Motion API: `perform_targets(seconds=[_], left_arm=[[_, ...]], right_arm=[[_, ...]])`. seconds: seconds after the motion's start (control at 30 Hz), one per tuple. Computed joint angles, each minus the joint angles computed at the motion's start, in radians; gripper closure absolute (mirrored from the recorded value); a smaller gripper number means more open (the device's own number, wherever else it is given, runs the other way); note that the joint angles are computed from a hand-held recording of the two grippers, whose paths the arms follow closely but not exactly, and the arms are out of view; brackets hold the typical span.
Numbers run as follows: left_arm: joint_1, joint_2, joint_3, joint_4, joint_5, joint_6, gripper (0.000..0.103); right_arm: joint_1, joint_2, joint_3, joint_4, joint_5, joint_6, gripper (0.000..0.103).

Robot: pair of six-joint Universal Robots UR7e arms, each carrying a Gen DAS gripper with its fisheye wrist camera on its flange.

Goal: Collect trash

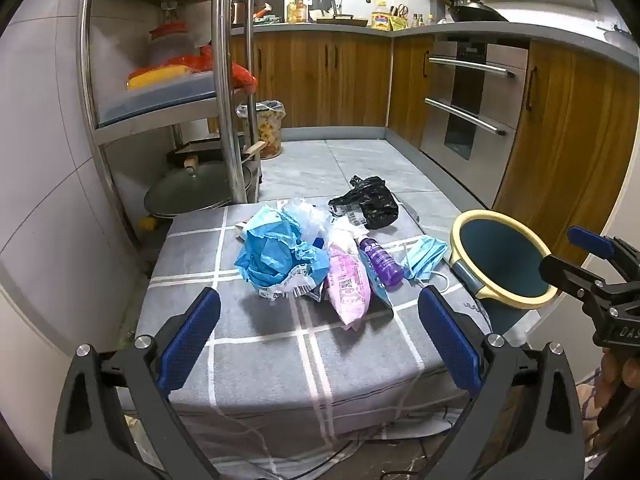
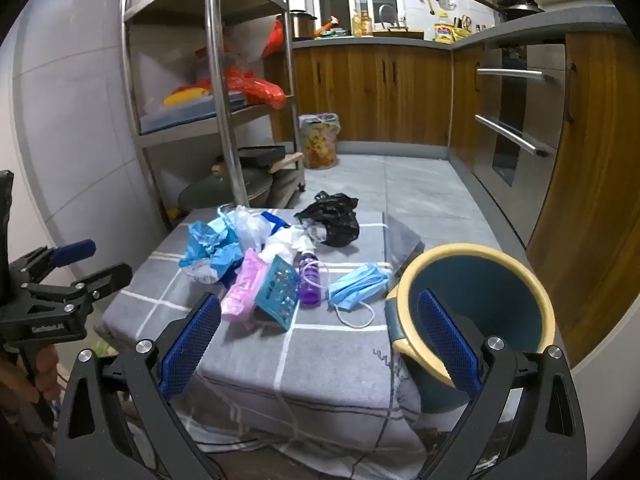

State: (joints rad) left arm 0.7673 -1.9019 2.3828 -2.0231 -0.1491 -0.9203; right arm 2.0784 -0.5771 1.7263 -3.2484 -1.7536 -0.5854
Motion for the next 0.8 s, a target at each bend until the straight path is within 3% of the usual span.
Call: perform_targets(seconds=[0.2,0.33,0.8], left_arm=[[-0.003,-0.004,-0.004,0.023,0.003,-0.014,0.005],[0.003,0.027,0.017,-0.11,0.004,0.067,0.005],[-0.017,0.032,0.039,-0.206,0.007,0.136,0.005]], right_arm=[[0.0,-0.003,0.001,0.005,0.002,0.007,0.005],[0.002,-0.004,0.002,0.005,-0.005,0.005,0.005],[0.001,-0.014,0.024,-0.031,-0.018,0.012,0.005]])
